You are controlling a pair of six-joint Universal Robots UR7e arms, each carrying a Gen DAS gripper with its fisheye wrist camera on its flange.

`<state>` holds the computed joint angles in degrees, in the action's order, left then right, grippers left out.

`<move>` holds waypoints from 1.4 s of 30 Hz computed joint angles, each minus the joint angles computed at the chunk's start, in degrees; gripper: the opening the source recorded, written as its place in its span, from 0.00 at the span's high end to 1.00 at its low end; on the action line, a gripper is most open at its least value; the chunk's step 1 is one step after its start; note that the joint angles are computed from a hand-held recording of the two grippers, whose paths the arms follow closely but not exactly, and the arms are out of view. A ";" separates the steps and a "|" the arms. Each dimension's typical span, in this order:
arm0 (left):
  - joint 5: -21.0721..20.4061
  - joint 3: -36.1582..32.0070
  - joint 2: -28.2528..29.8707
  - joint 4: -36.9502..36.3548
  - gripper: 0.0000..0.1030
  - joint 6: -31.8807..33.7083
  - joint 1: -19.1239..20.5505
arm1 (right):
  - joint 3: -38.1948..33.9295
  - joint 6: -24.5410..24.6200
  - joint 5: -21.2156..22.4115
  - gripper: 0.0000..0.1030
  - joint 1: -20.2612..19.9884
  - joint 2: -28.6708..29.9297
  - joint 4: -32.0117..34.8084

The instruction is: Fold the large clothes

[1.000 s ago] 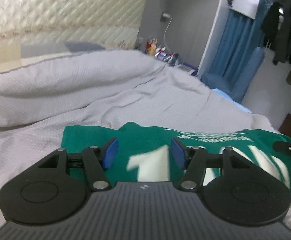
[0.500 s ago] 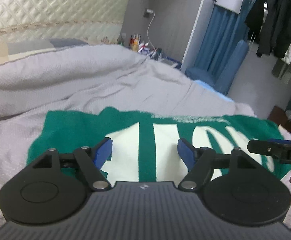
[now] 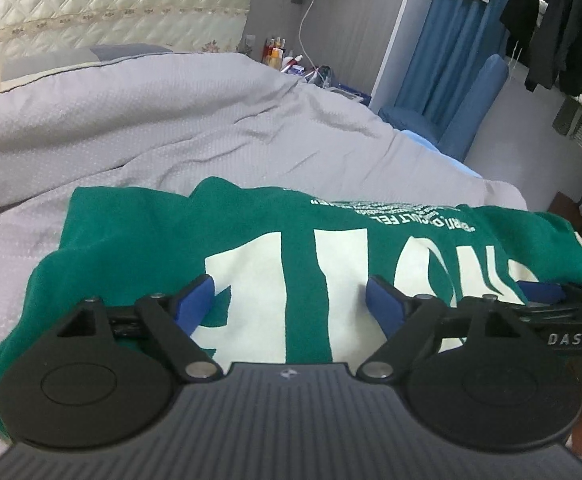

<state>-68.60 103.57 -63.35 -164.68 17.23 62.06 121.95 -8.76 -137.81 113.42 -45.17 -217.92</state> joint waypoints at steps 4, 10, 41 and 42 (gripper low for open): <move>-1.47 1.95 -1.65 -2.23 0.17 -0.02 -0.10 | 0.90 1.75 0.09 0.00 0.76 -0.78 -0.53; -4.31 6.38 -7.96 -3.29 0.17 -2.44 -1.22 | 4.85 8.98 -0.75 0.00 4.27 -2.96 -2.90; -26.68 6.83 -11.37 8.65 0.11 -51.10 12.97 | 20.61 57.71 25.01 0.00 -10.86 -1.71 -29.69; -26.40 6.53 -11.02 8.64 0.11 -50.52 12.78 | 20.53 57.25 25.22 0.00 -11.05 -1.93 -30.04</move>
